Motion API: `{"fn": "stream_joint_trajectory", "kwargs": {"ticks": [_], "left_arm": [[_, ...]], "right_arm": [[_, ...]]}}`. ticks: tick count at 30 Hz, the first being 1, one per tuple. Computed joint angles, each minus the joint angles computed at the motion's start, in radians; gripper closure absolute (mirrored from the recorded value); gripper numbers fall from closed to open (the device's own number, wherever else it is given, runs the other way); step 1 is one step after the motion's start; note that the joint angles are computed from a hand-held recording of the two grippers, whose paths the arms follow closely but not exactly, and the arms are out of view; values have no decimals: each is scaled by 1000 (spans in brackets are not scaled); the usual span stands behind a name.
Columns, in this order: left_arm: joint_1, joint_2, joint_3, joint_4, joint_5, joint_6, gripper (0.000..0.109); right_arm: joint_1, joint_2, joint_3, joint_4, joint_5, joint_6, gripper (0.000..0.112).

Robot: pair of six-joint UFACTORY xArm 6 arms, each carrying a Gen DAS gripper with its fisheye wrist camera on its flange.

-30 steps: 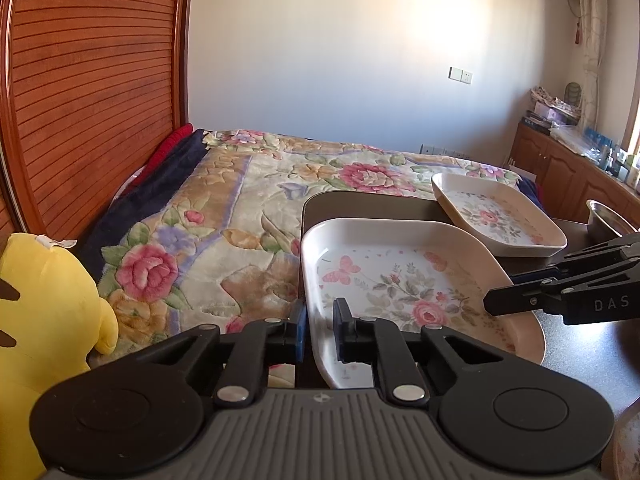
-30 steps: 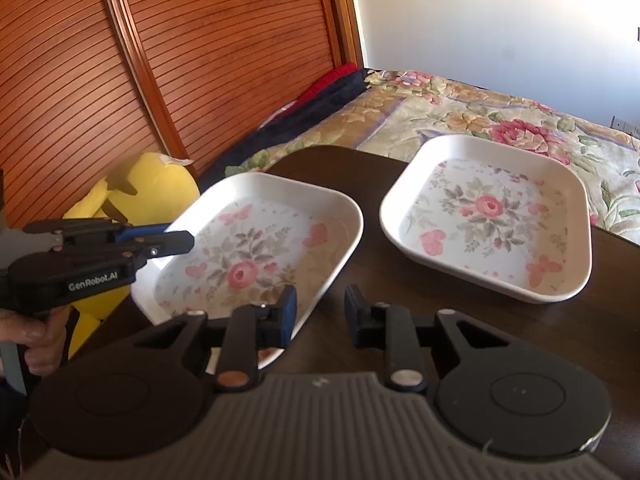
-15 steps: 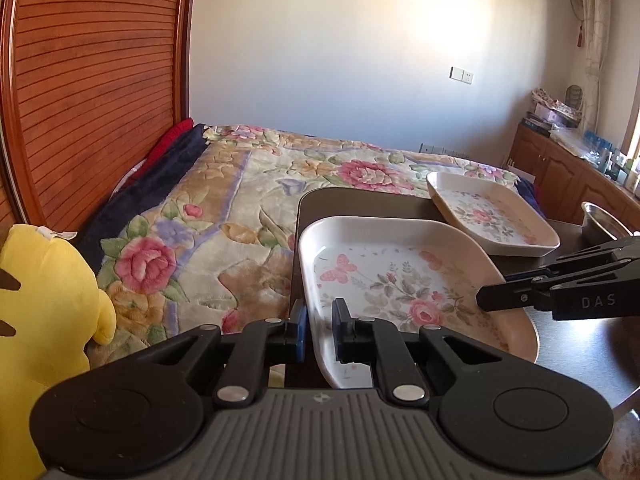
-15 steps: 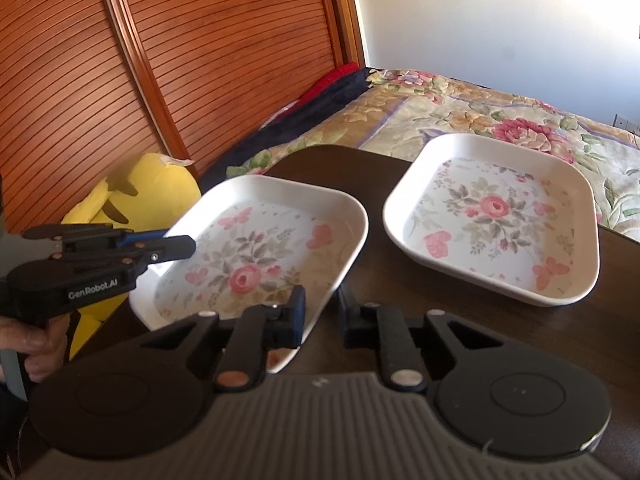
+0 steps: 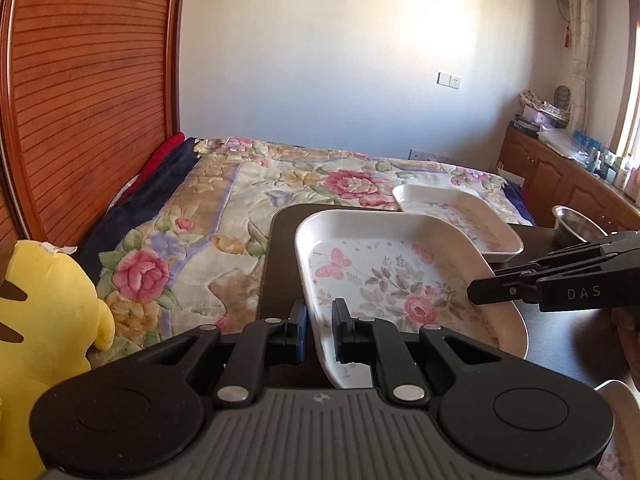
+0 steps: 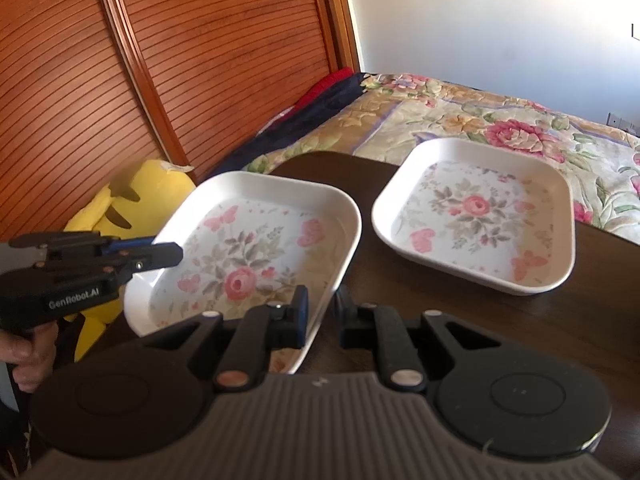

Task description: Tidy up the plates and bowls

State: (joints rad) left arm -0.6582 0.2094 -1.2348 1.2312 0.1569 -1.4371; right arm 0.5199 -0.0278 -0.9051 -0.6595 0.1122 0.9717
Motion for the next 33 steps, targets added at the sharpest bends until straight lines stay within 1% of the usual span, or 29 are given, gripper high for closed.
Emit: {"fn": "stream_joint_trajectory", "kwargs": {"ticks": [4,6,9,16,21,27,33], "left_arm": [[-27,-28,20,-17,17,19,94],[-44,-41,29,-25,28,24,94],[-71,-59,41,-24,43,14,94],[-138,-99,64,-18,83,-8,94],[-182,-126,85,-12,105,-23,94],[-237,-163,127,23,125,-85,94],[-289,-196,169,56,144,-149,94]], "right_arm": [[3,-42,29,-15,12,16,96],[4,-67,51,-2,14,13,96],[8,-113,89,16,21,6,96],[17,-242,183,-26,64,51,96],[27,-336,254,-32,92,64,96],[44,-455,342,-37,126,80,96],[82,-583,434,-43,181,104,96]]}}
